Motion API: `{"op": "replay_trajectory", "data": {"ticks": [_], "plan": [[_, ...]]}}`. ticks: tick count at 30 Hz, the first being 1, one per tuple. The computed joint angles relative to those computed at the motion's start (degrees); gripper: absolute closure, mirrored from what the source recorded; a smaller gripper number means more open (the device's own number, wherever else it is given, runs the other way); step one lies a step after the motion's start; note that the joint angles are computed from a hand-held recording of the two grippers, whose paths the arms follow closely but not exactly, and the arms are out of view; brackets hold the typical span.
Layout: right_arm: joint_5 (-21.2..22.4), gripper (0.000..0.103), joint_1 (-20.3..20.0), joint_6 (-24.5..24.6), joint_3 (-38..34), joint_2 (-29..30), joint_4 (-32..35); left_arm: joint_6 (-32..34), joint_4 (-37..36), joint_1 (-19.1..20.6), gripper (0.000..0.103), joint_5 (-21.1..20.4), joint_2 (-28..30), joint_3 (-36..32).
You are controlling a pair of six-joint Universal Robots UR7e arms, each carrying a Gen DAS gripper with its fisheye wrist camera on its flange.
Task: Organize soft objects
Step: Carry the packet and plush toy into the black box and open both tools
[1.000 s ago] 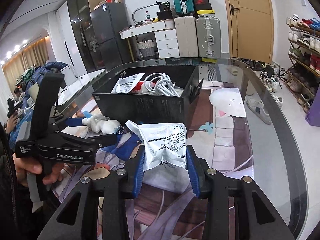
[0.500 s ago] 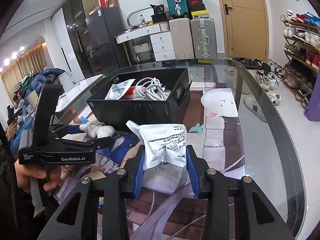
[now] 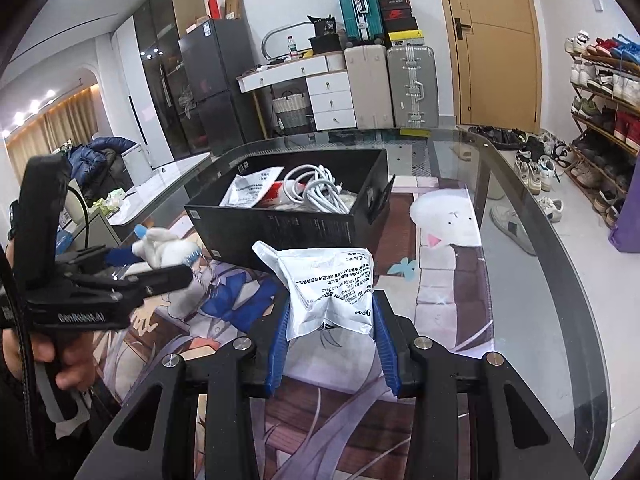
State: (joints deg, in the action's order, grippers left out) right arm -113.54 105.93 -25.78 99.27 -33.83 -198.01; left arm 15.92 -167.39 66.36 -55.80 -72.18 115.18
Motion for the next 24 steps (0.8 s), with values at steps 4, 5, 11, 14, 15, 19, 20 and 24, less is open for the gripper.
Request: {"op": "replay_trajectory", "data": {"ticks": [4, 5, 11, 14, 15, 19, 20, 24], "plan": [[0.52, 0.064, 0.33, -0.31, 0.25, -0.13, -0.87, 0.67, -1.65, -0.56, 0.015, -0.89, -0.91, -0.12], [0.82, 0.064, 0.41, -0.42, 0.40, -0.23, -1.08, 1.09, -2.05, -0.59, 0.015, -1.17, -0.95, -0.43], [1.18, 0.064, 1.05, -1.07, 0.75, -0.65, -2.19, 2.61, -4.98, -1.00, 0.015, -3.04, -1.67, -0.71], [0.85, 0.064, 1.47, -1.54, 0.44, -0.47, -2.39, 2.76, -5.04, -0.61, 0.015, -4.23, -1.55, -1.47], [0.74, 0.064, 1.60, -1.73, 0.20, -0.36, -2.22, 3.06, -4.86, -0.47, 0.015, -4.39, -1.32, -1.94], [-0.55, 0.064, 2.39, -2.63, -1.95, 0.46, -0.76, 4.07, -4.45, 0.02, 0.015, -5.48, -0.43, -3.41], [-1.03, 0.064, 2.67, -2.92, -2.59, 0.73, -0.61, 4.21, -4.34, 0.10, 0.015, -5.76, -0.25, -3.59], [-2.36, 0.064, 3.66, -3.92, -4.79, 1.50, -0.23, 5.00, -3.62, 0.33, 0.015, -6.89, 0.71, -5.13]]}}
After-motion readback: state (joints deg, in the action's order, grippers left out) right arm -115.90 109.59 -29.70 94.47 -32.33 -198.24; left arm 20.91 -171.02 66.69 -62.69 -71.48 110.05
